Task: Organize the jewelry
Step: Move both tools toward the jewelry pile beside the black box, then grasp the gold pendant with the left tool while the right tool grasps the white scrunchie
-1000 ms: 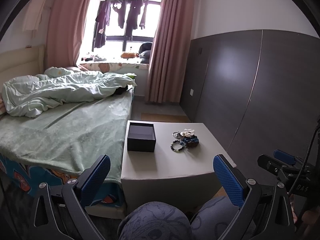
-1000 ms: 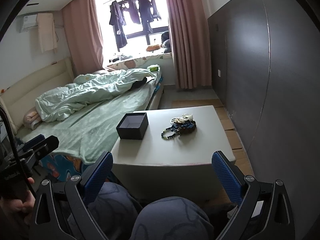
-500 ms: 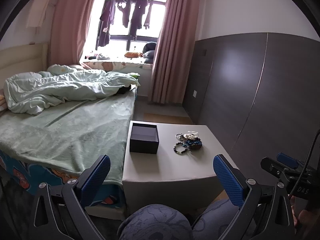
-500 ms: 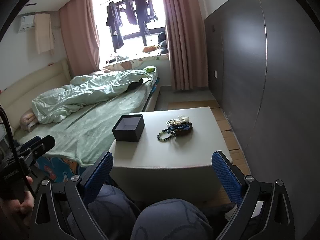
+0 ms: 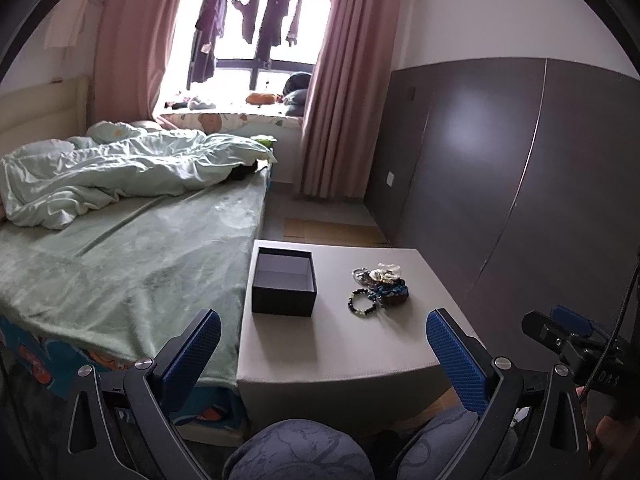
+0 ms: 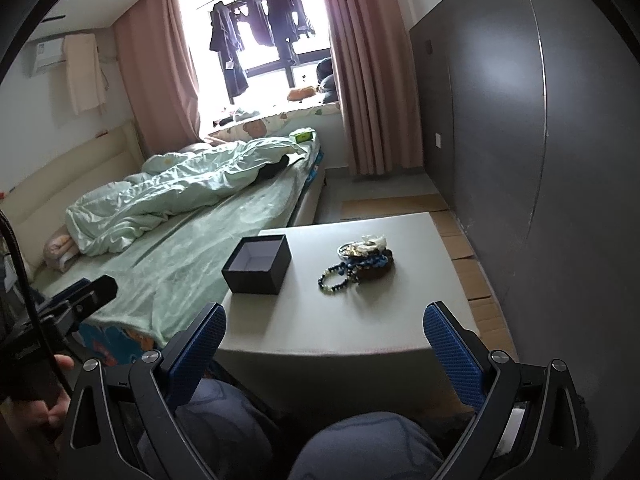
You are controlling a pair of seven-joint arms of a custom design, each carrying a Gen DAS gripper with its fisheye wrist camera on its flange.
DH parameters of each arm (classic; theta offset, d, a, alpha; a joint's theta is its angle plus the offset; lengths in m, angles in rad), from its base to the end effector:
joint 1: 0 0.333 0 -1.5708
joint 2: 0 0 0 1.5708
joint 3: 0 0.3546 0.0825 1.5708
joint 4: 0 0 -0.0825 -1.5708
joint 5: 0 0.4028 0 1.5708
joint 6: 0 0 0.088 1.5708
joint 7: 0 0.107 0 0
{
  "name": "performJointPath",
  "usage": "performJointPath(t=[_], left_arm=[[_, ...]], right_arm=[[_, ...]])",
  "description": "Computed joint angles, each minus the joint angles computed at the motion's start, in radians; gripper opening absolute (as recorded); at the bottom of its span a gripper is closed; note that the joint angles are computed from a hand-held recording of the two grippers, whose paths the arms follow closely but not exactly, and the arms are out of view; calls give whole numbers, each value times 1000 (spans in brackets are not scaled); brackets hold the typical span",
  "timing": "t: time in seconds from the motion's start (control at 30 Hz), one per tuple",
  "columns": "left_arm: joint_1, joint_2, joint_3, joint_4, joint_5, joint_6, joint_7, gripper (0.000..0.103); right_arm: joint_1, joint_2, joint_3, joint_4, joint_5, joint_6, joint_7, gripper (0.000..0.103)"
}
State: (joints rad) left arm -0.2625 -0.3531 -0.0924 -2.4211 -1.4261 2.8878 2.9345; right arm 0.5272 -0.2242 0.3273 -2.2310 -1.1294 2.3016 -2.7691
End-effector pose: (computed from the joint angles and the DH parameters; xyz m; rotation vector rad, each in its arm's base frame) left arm 0.4526 -0.1098 0.5232 -1.2921 2.0653 -1.2967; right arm 0.3508 0.3896 0.5306 -1.2515 1.8711 -0.8424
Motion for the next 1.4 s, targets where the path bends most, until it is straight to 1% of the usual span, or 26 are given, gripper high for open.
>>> performJointPath(t=[0.03,0.07,0.23,0.3,0.33,0.37,0.47,0.53,0.6,0.63,0.67,0.77,0.8,0.87,1.0,1.1,1.2,1.23,1.3,1.37,1.4], left_arm=[[-3,16,1,14,-7,-5,7,103],[2,26,-6,21,23,-7,-17,103],[0,104,-23,84,84,-2,-48,103],[1,138,-30,113,119,-3,-72,103],[7,153,-34,125,158,-14,-106,103],[7,170,-36,141,172,-21,-116,103],[8,218,-45,187,186,-25,-106,103],[10,250,-48,217,153,-35,-74,103],[23,281,-60,241,193,-45,-99,103],[25,309,-72,263,226,-18,-102,103],[30,325,-79,275,250,-19,-122,103],[48,377,-96,316,302,-39,-162,103],[56,388,-100,325,325,-58,-186,102],[65,417,-112,350,356,-71,-204,101],[84,481,-134,411,421,-111,-256,96],[90,536,-146,466,506,-133,-331,88],[96,594,-159,533,583,-182,-404,83],[98,607,-164,550,604,-203,-432,79],[95,636,-170,585,656,-227,-482,75],[89,675,-173,634,714,-260,-534,72],[84,695,-173,661,744,-284,-565,71]], right_arm=[[-4,3,-5,2,-1,5,-2,99],[-8,4,-11,2,-1,11,-4,99],[-42,13,-47,-7,-5,71,-1,99],[-59,19,-60,-9,-13,103,-2,99],[-67,23,-65,-9,-17,115,-4,99],[-74,26,-70,-8,-20,126,-6,99],[-99,42,-88,0,-30,162,-12,99],[-112,58,-99,6,-31,182,-17,99],[-125,71,-112,8,-32,209,-18,99],[-131,74,-118,4,-34,224,-17,99],[-137,80,-125,3,-35,241,-15,99],[-156,100,-145,1,-24,291,-29,99],[-163,110,-153,2,-23,315,-34,99],[-176,127,-168,3,-23,362,-49,99],[-199,168,-198,10,21,434,-108,99],[-219,202,-223,20,51,500,-147,99],[-238,248,-250,37,104,593,-196,98],[-242,261,-258,42,133,612,-224,98],[-250,291,-270,54,220,640,-302,92],[-258,313,-280,58,314,674,-372,80],[-264,326,-285,59,363,699,-407,77]])
